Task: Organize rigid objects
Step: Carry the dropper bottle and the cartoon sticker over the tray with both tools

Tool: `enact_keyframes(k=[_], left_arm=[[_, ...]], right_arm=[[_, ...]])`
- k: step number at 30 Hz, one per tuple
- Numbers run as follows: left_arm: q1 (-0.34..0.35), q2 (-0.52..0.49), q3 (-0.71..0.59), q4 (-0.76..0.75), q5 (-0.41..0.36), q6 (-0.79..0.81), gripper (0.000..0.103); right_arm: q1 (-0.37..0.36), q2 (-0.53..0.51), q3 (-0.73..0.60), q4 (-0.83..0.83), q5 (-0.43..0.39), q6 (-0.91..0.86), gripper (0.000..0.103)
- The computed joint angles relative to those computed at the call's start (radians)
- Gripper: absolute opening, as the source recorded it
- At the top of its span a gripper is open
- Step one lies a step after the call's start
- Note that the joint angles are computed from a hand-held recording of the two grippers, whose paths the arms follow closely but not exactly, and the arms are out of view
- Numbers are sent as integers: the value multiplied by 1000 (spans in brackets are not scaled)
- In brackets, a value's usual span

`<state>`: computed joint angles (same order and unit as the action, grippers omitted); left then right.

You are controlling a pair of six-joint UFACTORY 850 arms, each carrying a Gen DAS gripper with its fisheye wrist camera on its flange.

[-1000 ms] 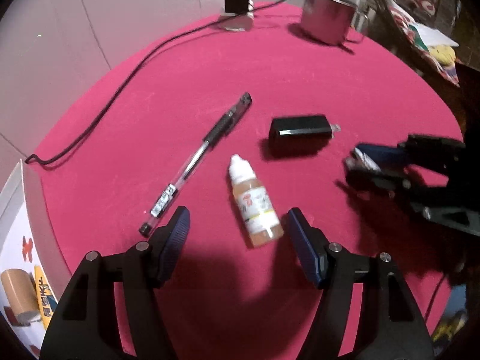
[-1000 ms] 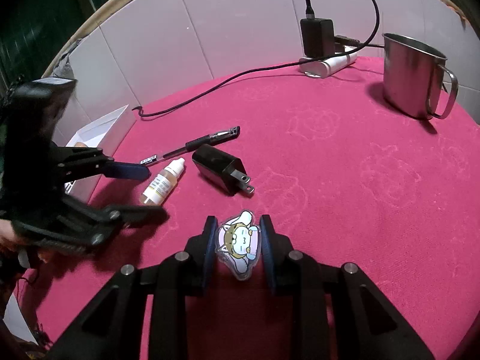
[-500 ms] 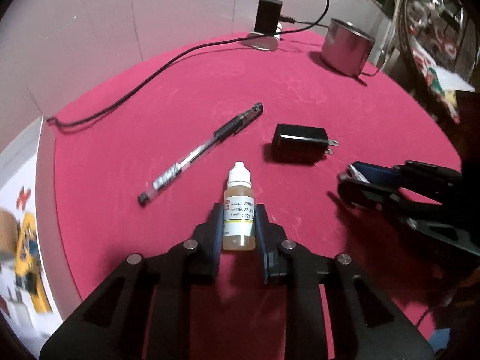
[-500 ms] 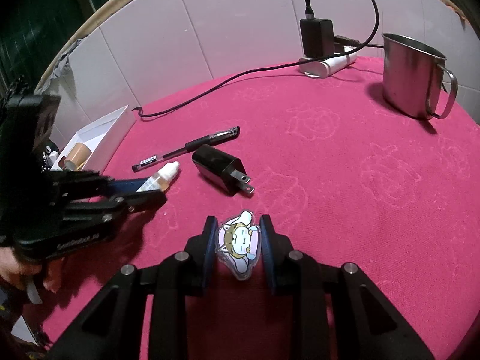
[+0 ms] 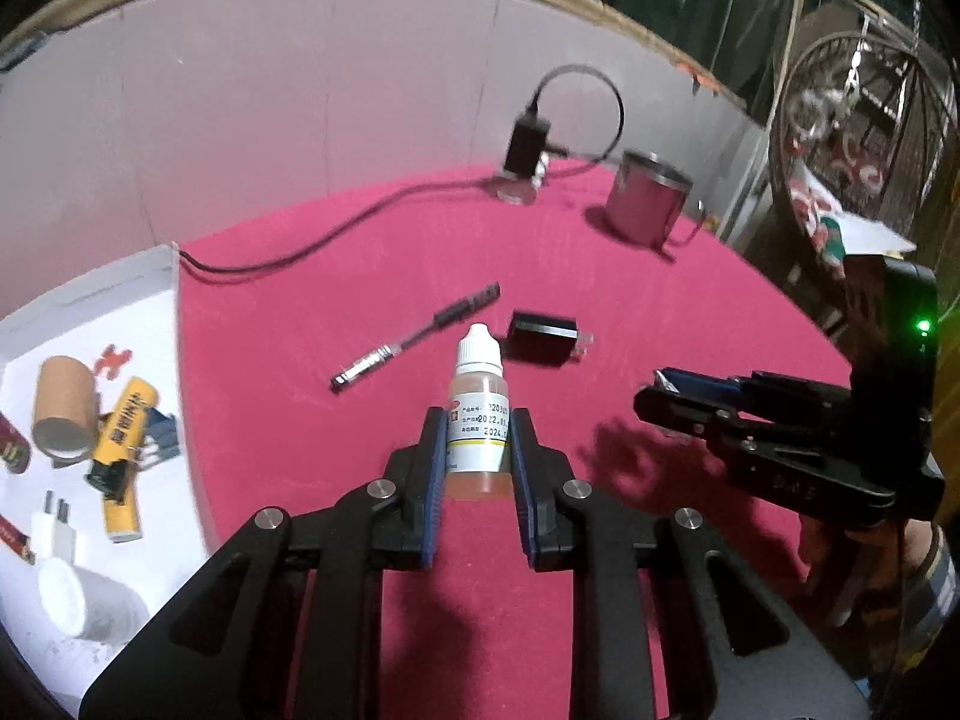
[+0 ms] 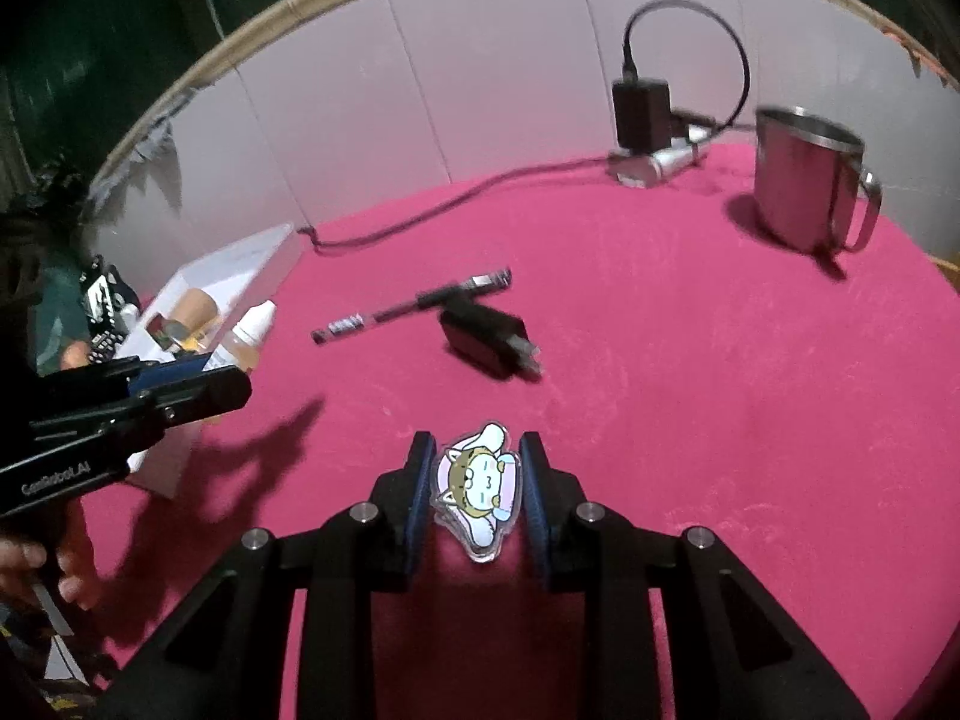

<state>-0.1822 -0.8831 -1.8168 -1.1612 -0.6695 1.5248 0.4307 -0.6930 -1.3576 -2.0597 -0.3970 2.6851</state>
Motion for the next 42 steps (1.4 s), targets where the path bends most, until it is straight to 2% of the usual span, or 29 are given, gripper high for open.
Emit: enact_keyframes(k=[8,14,42], left_arm=[[42,52,49,-149,-20,100,20],[73,66,58,-215,-28,123,20],[158,47,22,-305,-47,96,20]], right_arm=[[41,51,2,-51,-98,3,27],[64,61,-14,-55,-134,-33,27],[106,0,-176,50,-104,-281,27]])
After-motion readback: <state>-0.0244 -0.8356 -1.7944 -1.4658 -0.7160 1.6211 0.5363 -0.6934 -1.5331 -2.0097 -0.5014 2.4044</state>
